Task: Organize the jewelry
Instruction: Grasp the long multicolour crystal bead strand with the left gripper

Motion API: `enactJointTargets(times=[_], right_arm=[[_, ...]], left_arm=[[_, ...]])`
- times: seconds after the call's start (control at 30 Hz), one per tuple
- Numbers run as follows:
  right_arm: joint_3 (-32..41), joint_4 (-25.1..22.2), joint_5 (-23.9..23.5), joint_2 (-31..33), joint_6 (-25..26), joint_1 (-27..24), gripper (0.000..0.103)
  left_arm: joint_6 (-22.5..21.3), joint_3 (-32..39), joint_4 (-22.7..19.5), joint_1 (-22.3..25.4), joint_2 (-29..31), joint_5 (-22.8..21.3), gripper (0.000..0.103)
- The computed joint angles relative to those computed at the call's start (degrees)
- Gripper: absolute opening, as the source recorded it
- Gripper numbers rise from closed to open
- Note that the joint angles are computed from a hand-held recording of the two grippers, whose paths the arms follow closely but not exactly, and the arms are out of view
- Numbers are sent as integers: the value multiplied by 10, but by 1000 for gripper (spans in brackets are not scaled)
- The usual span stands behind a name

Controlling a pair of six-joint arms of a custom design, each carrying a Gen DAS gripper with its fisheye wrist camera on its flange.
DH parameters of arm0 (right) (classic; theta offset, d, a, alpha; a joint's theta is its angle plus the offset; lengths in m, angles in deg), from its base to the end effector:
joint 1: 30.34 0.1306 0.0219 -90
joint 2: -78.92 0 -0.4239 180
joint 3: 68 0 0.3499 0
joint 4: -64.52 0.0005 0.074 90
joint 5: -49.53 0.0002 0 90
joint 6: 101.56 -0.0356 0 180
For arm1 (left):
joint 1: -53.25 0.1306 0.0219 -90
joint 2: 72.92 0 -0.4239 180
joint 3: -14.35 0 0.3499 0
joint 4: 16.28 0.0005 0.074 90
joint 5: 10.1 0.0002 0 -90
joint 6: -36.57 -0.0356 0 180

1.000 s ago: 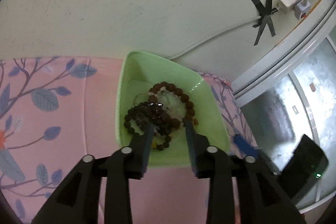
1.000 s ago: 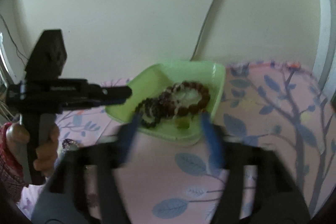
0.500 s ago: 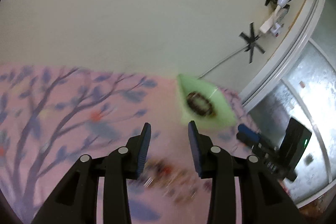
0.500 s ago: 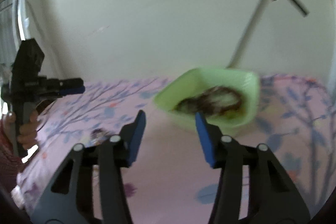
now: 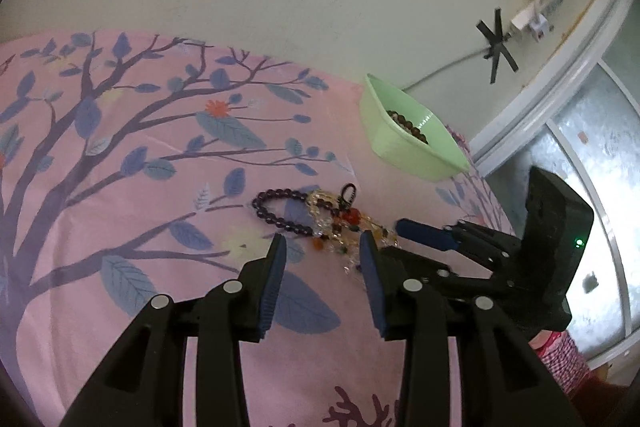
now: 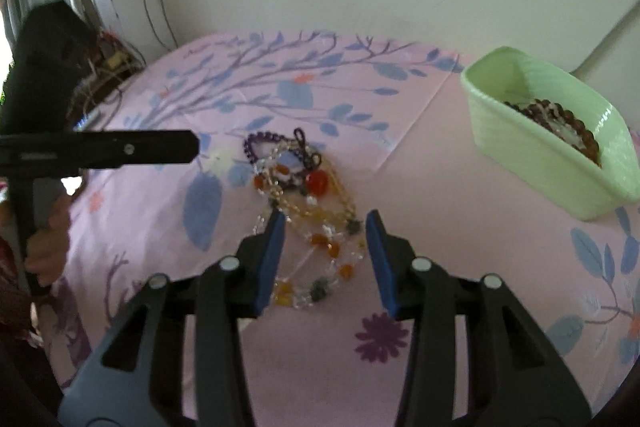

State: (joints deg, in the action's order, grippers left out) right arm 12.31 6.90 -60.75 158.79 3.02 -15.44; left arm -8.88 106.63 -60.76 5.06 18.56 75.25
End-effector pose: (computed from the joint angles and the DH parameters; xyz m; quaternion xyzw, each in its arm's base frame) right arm 0.3403 0.1028 0.4602 -0.2884 0.9006 0.1697 0.2776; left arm 0.3096 -0.3426 0.4835 0.0132 0.9187 -0.2587 0.2982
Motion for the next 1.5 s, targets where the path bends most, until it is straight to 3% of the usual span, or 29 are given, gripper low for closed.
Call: enactJointTargets(times=[0.03,0.13,0.33,0.5,0.53,0.57,0.63,0.73,0.8,0.87,0.93,1.13,1.3,1.37,1.4,1.43,1.47,1.5], right_arm=[[-2,4,10,-2,-2,4,5],[-14,20,3,-29,-13,1,5],[-23,-66,-165,-85,-21,-40,5],[-40,-171,-287,-101,50,-32,6],[-42,-165,-282,-105,50,-32,10],[-46,-139,-263,-113,30,-34,25],[-48,-105,-261,-114,-3,-61,38],[-42,-68,-266,-95,-55,-110,38],[-37,-44,-223,-83,-81,-118,38],[-29,-24,-150,-67,-91,-103,38],[-25,-12,-116,-53,-99,-90,38],[-33,-16,-123,-29,-101,-90,38],[-39,-14,-125,-42,-92,-92,38],[-39,-13,-125,-44,-94,-92,38],[-38,-13,-123,-43,-94,-91,38],[-38,-13,-120,-42,-96,-90,38],[-35,-15,-117,-39,-94,-88,38],[-31,-16,-107,-34,-90,-81,38]], left_arm=[[-5,5,-6,-3,5,-3,38],[-8,11,-11,-10,8,-10,38],[-8,-12,12,-22,-20,-9,38],[-5,-41,19,-44,-46,-9,38],[-4,-46,18,-50,-50,-14,38],[-4,-49,15,-57,-52,-22,38],[-9,-51,8,-69,-56,-36,38],[-13,-55,-2,-89,-60,-52,38],[-9,-53,-10,-103,-57,-58,40],[-14,-48,-19,-117,-51,-63,41],[-23,-43,-23,-133,-46,-71,43],[-32,-29,-40,-165,-28,-91,52],[-50,12,-72,-155,18,-116,55],[-64,15,-62,-143,32,-108,55],[-75,10,-48,-142,31,-111,50],[-76,12,-49,-140,33,-108,39],[-81,12,-47,-137,32,-98,6],[-83,8,-48,-131,30,-77,6]])
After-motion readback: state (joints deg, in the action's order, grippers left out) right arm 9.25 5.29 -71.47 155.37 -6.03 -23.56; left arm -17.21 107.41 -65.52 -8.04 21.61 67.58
